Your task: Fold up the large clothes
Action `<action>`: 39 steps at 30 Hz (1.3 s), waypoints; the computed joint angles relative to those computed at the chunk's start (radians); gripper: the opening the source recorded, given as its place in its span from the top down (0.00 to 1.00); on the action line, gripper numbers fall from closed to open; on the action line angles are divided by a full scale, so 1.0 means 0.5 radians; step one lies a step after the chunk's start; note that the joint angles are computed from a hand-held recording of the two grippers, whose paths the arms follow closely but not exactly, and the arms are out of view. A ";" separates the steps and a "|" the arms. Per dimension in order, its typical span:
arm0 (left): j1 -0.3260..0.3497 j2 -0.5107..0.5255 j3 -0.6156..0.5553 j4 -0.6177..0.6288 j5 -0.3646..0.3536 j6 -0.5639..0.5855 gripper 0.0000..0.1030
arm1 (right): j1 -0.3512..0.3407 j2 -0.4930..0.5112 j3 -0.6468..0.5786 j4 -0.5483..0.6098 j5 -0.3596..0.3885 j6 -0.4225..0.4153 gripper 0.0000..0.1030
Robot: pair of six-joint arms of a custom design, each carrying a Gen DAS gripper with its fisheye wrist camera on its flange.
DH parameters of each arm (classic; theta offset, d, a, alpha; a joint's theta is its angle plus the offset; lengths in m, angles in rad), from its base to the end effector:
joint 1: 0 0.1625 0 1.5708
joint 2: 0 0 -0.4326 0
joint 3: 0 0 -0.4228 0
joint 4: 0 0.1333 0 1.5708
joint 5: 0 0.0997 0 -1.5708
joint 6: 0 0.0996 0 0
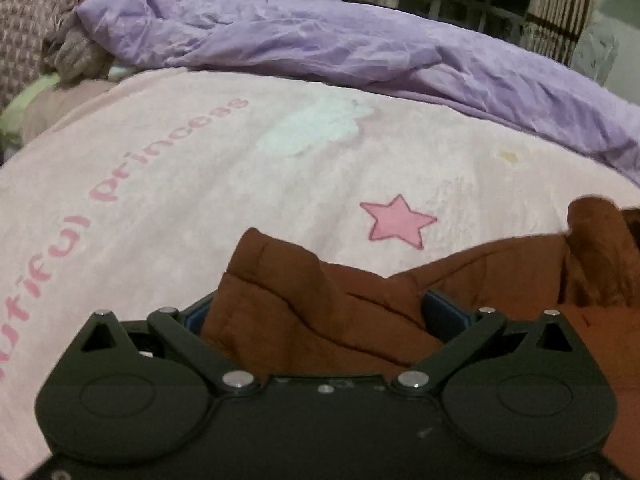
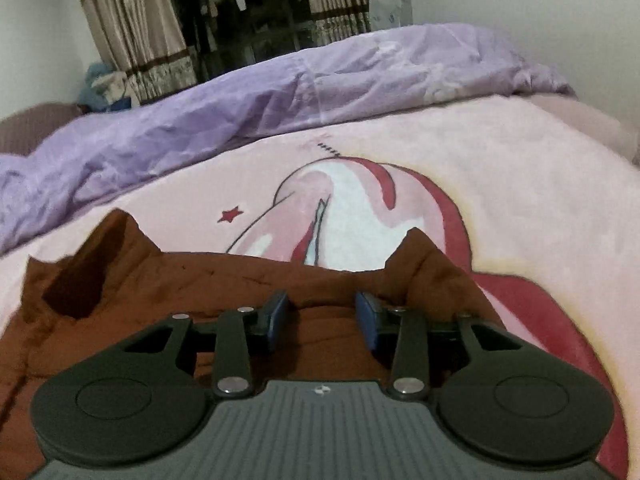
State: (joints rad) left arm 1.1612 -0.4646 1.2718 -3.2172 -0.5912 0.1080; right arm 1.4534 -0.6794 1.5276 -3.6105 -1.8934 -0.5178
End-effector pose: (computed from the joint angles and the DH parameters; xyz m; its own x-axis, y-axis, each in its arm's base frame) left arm -0.1153 -0.8079 0.0880 -0.7242 -0.2767 -0.6316 0.3461 0.6464 -0.6800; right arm 0.0143 -0.7476 0.1748 -0.8099 0.1687 0.5618 -0.4114 0.5193 -0.7490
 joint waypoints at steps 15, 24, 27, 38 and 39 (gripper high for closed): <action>-0.287 -0.345 0.696 -0.772 0.100 0.692 0.00 | -0.027 -0.610 1.006 -0.318 -0.212 0.010 0.03; -0.418 -0.618 1.117 -0.780 0.583 0.765 0.00 | -0.136 -0.768 1.082 -0.017 -0.001 0.369 0.05; -0.394 -0.763 1.257 -0.520 0.548 0.385 0.00 | -0.228 -0.760 1.048 0.035 0.240 0.500 0.00; -0.359 -0.658 1.195 -0.190 0.140 0.010 0.00 | -0.188 -0.642 0.965 -0.128 0.362 0.534 0.47; -0.354 -0.647 1.173 -0.156 0.139 0.004 0.00 | -0.197 -0.623 0.916 -0.044 0.335 0.557 0.43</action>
State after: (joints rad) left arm 0.9844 -0.7883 1.8584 -3.2954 -0.5217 0.1101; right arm 1.3549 -0.9908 1.9856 -3.6326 -1.7257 -0.2394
